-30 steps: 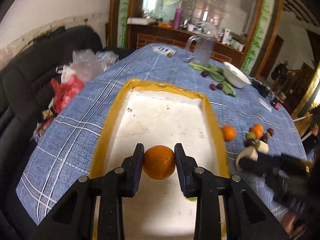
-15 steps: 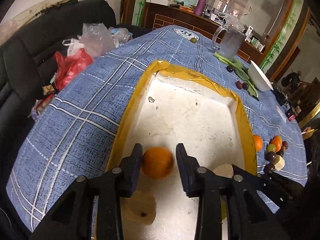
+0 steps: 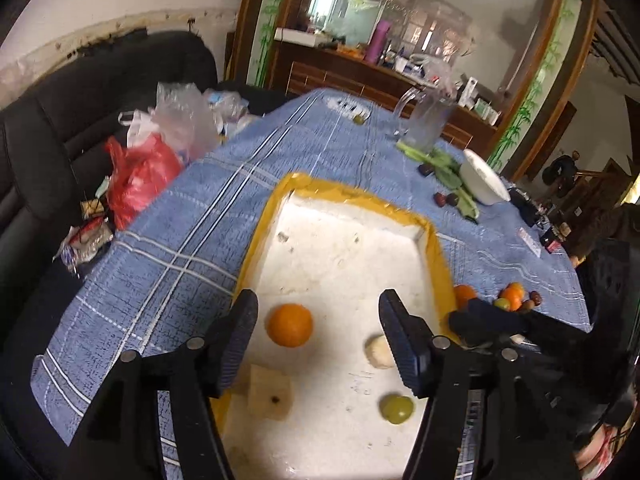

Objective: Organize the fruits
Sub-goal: 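Withdraw both open tools from the tray back toward the fruit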

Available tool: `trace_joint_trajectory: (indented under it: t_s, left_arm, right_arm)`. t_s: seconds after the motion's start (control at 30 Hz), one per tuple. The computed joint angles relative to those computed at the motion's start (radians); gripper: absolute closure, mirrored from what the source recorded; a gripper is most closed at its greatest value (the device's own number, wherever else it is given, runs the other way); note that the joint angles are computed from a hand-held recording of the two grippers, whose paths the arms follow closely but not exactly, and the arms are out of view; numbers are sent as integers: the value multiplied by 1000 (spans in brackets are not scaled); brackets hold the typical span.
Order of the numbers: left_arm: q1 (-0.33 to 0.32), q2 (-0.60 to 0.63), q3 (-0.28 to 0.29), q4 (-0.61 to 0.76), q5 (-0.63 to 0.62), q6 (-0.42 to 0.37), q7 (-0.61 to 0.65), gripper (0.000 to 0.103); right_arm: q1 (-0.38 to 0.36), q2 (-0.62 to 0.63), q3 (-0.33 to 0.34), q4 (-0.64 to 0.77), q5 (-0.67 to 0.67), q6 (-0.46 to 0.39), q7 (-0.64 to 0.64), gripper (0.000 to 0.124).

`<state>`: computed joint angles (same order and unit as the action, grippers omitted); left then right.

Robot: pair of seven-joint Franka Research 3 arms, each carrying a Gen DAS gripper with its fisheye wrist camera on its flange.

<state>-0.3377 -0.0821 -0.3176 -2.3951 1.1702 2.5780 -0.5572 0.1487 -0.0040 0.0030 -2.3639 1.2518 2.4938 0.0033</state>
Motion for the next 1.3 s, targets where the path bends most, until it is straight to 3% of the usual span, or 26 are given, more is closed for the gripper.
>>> trace_joint_trajectory:
  t_s: [0.23, 0.47, 0.6, 0.8, 0.87, 0.93, 1.0, 1.07, 1.23, 1.3]
  left_arm:
    - [-73, 56, -46, 108, 4, -163, 60, 40]
    - [-208, 214, -58, 317, -7, -404, 134, 36]
    - [-275, 286, -34, 434, -13, -450, 184, 36]
    - [-336, 299, -9, 573, 7, -498, 280, 34]
    - [-352, 307, -3, 615, 30, -514, 302, 23]
    - [-376, 329, 6, 662, 73, -560, 314, 20]
    - [-397, 363, 16, 701, 91, -610, 326, 20]
    - [-395, 388, 28, 710, 74, -591, 323, 20]
    - [-317, 386, 58, 626, -24, -350, 249, 20]
    - [-304, 393, 70, 607, -36, -314, 225, 20]
  right_arm:
    - [-126, -93, -113, -20, 32, 17, -1, 81]
    - [-228, -155, -195, -19, 53, -17, -63, 81]
    - [-286, -176, -245, 18, 76, -51, -117, 81]
    - [-350, -184, -284, 148, 126, -89, -125, 79]
    - [-356, -181, -284, 199, 146, -76, -122, 67]
    - [-357, -173, -282, 238, 160, -72, -108, 58]
    - [-357, -157, -280, 253, 152, -96, -89, 58]
    - [-358, -135, -275, 246, 130, -136, -58, 58]
    - [-349, 2, -217, 231, 2, -233, 36, 58]
    - [-343, 65, -185, 233, -41, -251, 82, 58]
